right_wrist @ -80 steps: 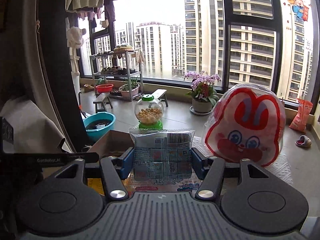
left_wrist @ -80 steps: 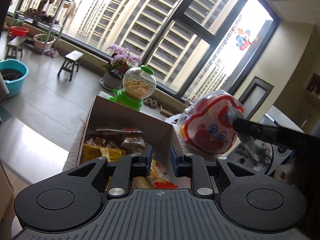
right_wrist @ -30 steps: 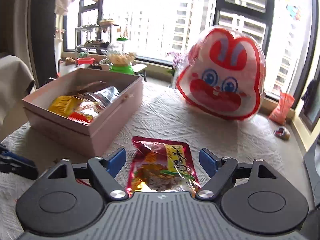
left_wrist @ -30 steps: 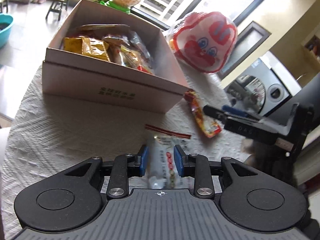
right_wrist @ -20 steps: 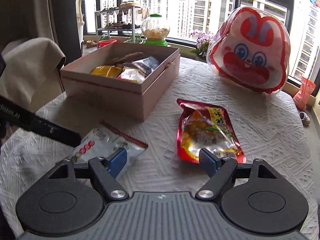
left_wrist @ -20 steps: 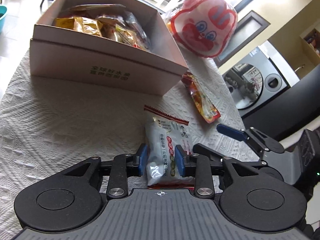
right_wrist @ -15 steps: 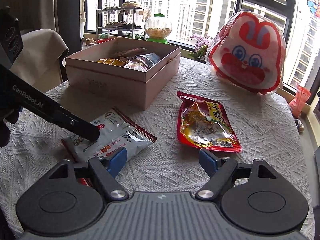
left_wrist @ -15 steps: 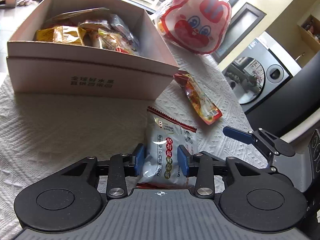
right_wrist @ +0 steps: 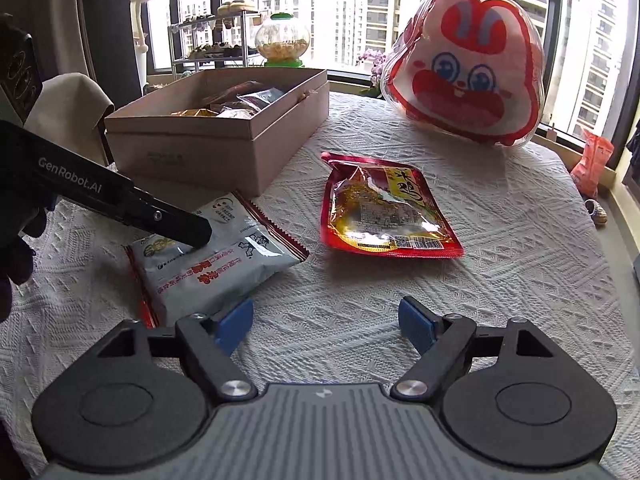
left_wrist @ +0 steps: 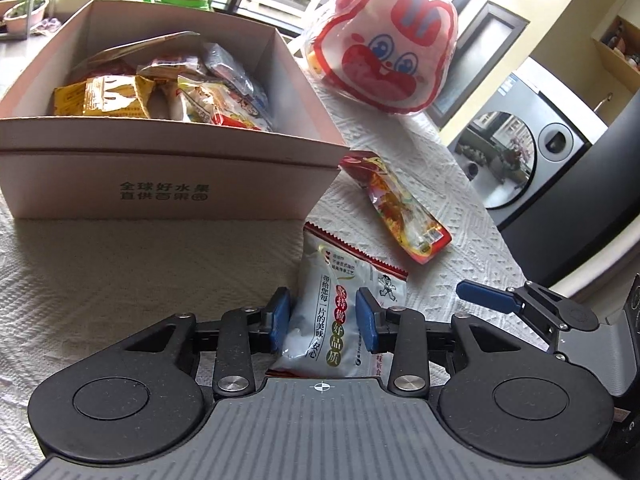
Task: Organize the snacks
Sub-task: 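Lift the white printed packet with the left gripper while the right gripper grasps the red packet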
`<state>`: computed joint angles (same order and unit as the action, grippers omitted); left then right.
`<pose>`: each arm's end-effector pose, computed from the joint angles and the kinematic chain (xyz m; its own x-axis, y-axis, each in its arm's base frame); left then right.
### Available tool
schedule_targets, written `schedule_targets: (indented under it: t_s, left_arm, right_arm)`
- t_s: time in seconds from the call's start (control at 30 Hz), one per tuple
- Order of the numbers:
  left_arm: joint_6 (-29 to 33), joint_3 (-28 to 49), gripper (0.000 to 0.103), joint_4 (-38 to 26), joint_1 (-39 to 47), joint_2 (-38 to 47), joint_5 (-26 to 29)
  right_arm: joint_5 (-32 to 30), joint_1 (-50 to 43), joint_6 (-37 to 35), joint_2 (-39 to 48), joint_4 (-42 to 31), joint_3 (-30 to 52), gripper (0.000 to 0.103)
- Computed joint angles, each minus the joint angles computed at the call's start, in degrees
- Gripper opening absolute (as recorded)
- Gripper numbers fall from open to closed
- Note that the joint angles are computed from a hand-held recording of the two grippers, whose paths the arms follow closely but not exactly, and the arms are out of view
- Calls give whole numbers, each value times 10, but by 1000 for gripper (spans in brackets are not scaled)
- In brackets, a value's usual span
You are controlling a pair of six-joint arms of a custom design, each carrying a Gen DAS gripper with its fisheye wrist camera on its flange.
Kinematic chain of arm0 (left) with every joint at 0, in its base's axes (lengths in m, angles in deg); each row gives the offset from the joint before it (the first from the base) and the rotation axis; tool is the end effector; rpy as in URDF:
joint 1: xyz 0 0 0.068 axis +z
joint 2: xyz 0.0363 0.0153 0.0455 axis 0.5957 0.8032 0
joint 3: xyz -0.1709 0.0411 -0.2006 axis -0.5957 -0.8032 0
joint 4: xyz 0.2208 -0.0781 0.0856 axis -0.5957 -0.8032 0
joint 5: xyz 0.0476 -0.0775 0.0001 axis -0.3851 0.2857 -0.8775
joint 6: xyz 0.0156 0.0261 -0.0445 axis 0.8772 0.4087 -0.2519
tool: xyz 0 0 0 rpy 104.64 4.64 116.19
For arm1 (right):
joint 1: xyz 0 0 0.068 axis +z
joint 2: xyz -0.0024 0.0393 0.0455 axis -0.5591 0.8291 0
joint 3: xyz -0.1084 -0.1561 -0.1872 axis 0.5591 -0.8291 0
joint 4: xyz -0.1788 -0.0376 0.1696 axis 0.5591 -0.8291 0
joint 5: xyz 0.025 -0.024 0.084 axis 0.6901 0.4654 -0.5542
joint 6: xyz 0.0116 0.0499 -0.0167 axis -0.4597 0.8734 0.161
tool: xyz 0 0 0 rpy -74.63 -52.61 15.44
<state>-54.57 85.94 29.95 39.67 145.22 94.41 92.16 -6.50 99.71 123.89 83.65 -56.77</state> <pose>0.2817 -0.0057 0.1347 -0.8158 0.0361 -0.5772 0.3510 0.8241 -0.4445 0.1927 0.0911 0.1226 -0.6264 -0.0991 -0.7732 -0.1684 0.9857 0.0101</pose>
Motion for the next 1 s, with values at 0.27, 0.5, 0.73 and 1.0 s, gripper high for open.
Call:
schedule_targets:
  t_s: [0.27, 0.5, 0.73, 1.0]
  left_arm:
    - [7, 7, 38, -7, 24, 11, 30]
    - [30, 46, 38, -43, 63, 63, 104]
    - [38, 43, 36, -63, 52, 46, 152]
    - [-29, -1, 33, 46, -23, 22, 43]
  right_arm:
    - [21, 25, 20, -18, 24, -7, 81]
    - [-6, 3, 43, 24, 49, -2, 81]
    - [18, 13, 49, 24, 38, 0, 81]
    - [22, 17, 31, 25, 17, 6, 81]
